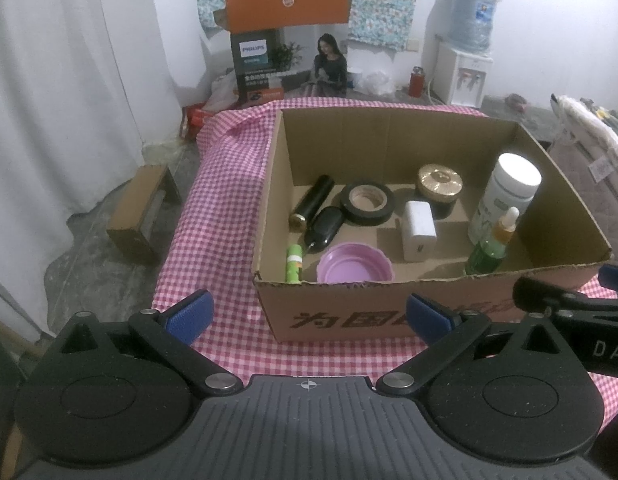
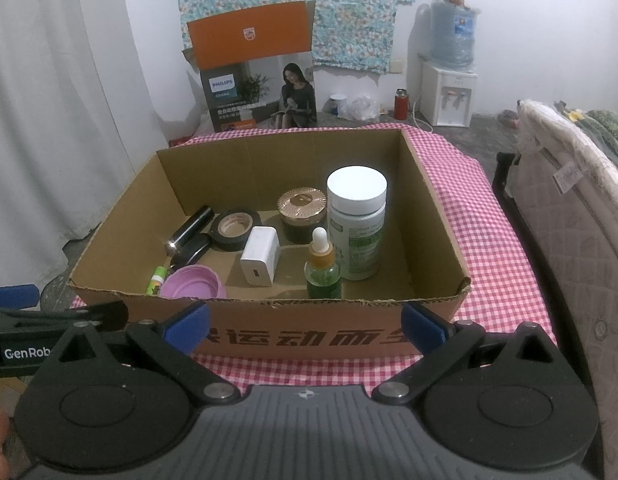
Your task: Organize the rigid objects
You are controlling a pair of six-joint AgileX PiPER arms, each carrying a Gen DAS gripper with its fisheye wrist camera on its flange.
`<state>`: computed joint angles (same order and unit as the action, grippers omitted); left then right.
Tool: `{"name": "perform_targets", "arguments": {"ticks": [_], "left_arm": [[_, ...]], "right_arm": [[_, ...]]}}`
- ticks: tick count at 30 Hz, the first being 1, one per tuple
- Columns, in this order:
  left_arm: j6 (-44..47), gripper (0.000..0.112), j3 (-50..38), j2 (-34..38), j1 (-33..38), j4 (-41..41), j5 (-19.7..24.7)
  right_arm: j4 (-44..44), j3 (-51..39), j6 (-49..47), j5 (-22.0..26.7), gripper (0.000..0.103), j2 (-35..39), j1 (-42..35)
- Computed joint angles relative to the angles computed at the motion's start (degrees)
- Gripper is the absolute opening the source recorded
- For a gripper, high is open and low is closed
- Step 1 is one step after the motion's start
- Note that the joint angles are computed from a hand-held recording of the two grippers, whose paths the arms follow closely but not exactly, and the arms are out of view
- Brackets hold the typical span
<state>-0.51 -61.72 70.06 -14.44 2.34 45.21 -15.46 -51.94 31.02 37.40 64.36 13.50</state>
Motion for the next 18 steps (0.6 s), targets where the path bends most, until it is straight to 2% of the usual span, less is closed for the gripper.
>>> {"name": "perform_targets", "arguments": {"ticks": [18], "left_arm": [[-0.58, 0.103, 0.4, -0.26, -0.3, 0.35, -0.06]], "right_arm": [[0.01, 0.47, 0.18, -0.17, 0.103, -0.23, -0.18]]}}
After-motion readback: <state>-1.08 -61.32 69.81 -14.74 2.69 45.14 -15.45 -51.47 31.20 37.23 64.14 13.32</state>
